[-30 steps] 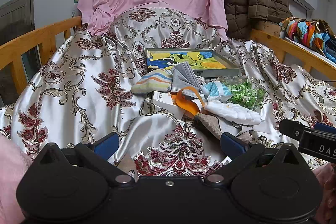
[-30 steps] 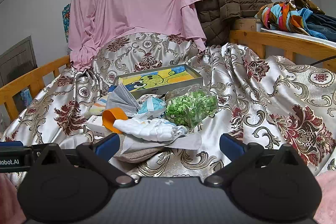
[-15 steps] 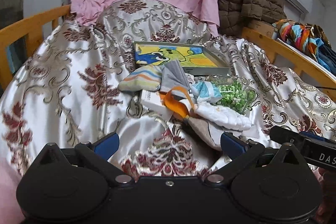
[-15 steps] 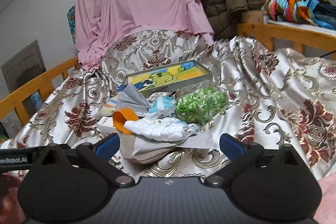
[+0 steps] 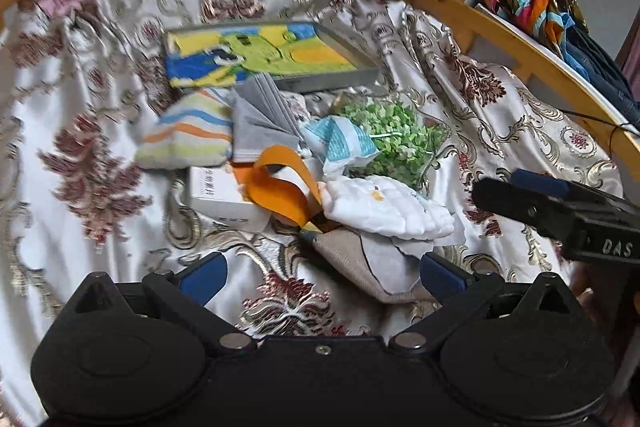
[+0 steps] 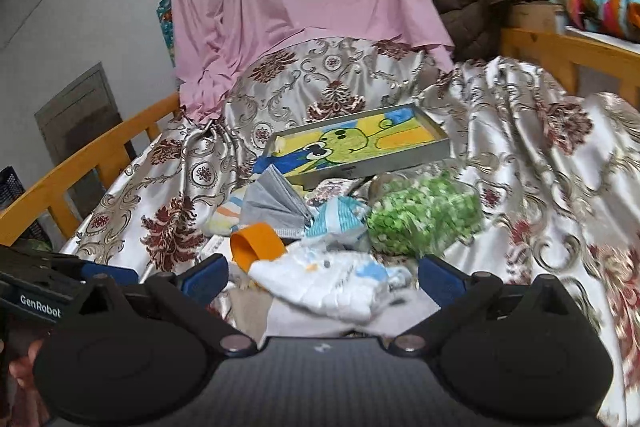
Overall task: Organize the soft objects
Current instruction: 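Grasp the white baby garment with the right tool while the left tool grasps the beige cloth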
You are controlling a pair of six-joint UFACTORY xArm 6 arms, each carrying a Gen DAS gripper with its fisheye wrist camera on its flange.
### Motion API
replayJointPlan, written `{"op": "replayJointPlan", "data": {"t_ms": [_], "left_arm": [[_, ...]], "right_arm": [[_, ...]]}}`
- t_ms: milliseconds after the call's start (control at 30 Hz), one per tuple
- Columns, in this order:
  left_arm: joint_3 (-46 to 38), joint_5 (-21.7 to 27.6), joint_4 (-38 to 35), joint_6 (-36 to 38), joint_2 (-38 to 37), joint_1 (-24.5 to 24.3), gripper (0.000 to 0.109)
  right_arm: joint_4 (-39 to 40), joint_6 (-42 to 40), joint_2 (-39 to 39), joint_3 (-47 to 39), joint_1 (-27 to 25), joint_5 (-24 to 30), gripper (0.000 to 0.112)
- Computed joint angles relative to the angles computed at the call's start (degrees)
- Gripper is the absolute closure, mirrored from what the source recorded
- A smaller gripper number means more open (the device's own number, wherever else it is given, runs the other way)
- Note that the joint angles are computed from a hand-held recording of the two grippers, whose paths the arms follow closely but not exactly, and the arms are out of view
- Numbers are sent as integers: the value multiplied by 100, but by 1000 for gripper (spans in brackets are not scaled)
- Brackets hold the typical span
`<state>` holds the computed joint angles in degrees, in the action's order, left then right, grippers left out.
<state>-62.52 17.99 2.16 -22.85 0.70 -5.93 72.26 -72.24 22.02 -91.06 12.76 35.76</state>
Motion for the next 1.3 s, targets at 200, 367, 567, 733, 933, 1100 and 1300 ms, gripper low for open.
{"op": "replayJointPlan", "data": {"t_ms": [200, 367, 567, 733, 933, 1100, 1300], "left_arm": [[-305, -66, -2228, 1531, 501, 33, 7], [-480, -120, -2822, 2153, 740, 6, 12], [-734, 235, -3418, 2692, 951, 41, 20], [-830, 334, -3824, 3096, 1037, 50, 26], [-1010, 614, -4175, 3180, 1196, 113, 48], [-1092, 623, -4419, 3200, 1303, 131, 66], [-1073, 438, -4794, 3095, 1330, 161, 79]], "right_arm": [[-1088, 1007, 1301, -1870, -165, 1100, 9], [-1690, 1565, 2704, -4032, -287, 2291, 9], [-1690, 170, 3196, -4791, -268, 2829, 9], [-1971, -955, 3016, -4411, -176, 2616, 10], [-2062, -593, 3511, -5197, -279, 3028, 11], [-2236, -810, 3499, -5215, -275, 3277, 12], [-2415, -651, 3497, -5155, -192, 3193, 28]]}}
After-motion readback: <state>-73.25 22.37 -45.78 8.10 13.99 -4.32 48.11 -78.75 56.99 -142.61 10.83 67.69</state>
